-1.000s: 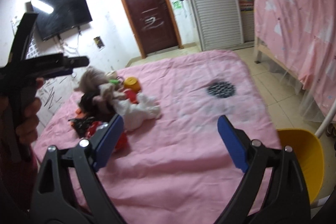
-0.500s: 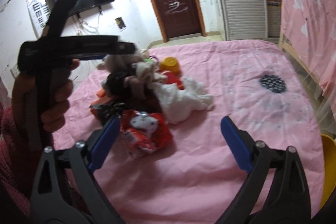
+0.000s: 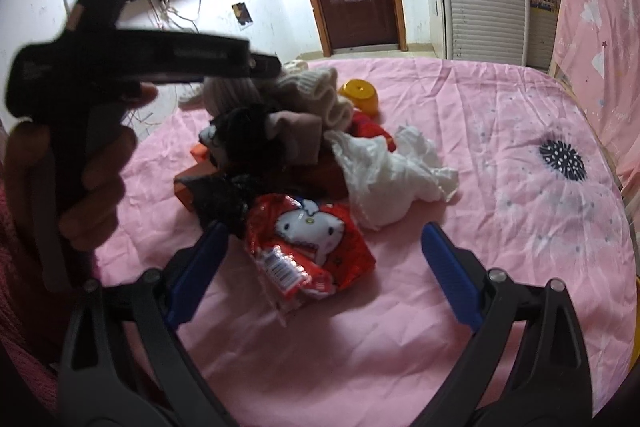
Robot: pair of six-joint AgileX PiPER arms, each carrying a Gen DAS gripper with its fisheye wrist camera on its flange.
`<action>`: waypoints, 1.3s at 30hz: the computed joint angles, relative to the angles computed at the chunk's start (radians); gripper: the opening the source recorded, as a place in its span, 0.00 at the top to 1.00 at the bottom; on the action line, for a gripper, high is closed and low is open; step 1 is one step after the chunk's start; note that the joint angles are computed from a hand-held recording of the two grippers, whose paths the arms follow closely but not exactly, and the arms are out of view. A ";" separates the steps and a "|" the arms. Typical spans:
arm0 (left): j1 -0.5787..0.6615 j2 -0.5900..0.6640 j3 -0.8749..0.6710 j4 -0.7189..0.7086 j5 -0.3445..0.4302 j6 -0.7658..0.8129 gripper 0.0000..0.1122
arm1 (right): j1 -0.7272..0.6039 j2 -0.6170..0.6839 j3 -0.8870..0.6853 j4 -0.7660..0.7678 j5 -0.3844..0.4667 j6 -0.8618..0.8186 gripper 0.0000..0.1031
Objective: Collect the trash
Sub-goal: 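Grasp the grey knit hat with the left tool while the right tool grasps the red Hello Kitty bag, then carry the hat and red bag with both tools over the yellow bin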
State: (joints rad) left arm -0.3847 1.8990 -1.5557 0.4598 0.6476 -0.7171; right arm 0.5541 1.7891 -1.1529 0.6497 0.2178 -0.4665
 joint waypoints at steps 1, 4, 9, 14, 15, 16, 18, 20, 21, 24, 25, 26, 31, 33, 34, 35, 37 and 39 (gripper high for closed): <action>-0.001 -0.010 0.008 0.007 -0.005 -0.007 0.65 | 0.003 0.005 -0.008 -0.033 0.007 0.033 0.09; -0.011 -0.055 0.038 0.056 -0.014 -0.053 0.65 | 0.006 0.011 -0.017 -0.071 0.013 0.068 0.12; -0.018 -0.128 0.073 0.071 -0.023 -0.068 0.65 | 0.003 0.033 -0.036 -0.084 0.031 0.078 0.40; -0.029 -0.174 0.089 0.069 -0.016 -0.064 0.65 | 0.010 0.020 -0.009 -0.091 -0.003 0.086 0.56; -0.034 -0.180 0.091 0.075 -0.012 -0.068 0.65 | 0.012 0.015 -0.002 -0.088 -0.010 0.084 0.59; -0.039 -0.186 0.094 0.081 -0.008 -0.073 0.65 | 0.009 0.013 0.002 -0.054 -0.012 0.050 0.59; -0.050 -0.197 0.100 0.097 0.000 -0.088 0.65 | 0.007 -0.002 0.022 0.008 -0.024 -0.009 0.60; -0.058 -0.206 0.101 0.104 0.007 -0.096 0.64 | 0.001 -0.016 0.035 0.084 -0.031 -0.085 0.61; -0.063 -0.212 0.105 0.110 0.010 -0.103 0.64 | 0.001 -0.028 0.046 0.107 -0.040 -0.108 0.61; -0.079 -0.225 0.108 0.123 0.021 -0.118 0.64 | -0.006 -0.060 0.074 0.197 -0.052 -0.194 0.61; -0.082 -0.228 0.108 0.126 0.023 -0.120 0.64 | -0.011 -0.077 0.090 0.245 -0.060 -0.242 0.61; -0.090 -0.232 0.107 0.134 0.029 -0.126 0.64 | -0.017 -0.091 0.102 0.286 -0.064 -0.282 0.61; -0.138 -0.230 0.080 0.165 0.062 -0.146 0.64 | -0.064 -0.171 0.173 0.512 -0.084 -0.504 0.61; -0.161 -0.220 0.057 0.173 0.076 -0.151 0.64 | -0.096 -0.204 0.202 0.597 -0.087 -0.591 0.61; -0.171 -0.216 0.049 0.176 0.082 -0.153 0.64 | -0.110 -0.216 0.214 0.645 -0.085 -0.638 0.61; -0.184 -0.208 0.032 0.178 0.091 -0.153 0.64 | -0.127 -0.231 0.228 0.698 -0.081 -0.691 0.61; -0.206 -0.195 0.009 0.184 0.106 -0.155 0.64 | -0.167 -0.263 0.254 0.783 -0.077 -0.777 0.61; -0.233 -0.175 -0.025 0.189 0.123 -0.156 0.64 | -0.216 -0.297 0.284 0.880 -0.062 -0.875 0.61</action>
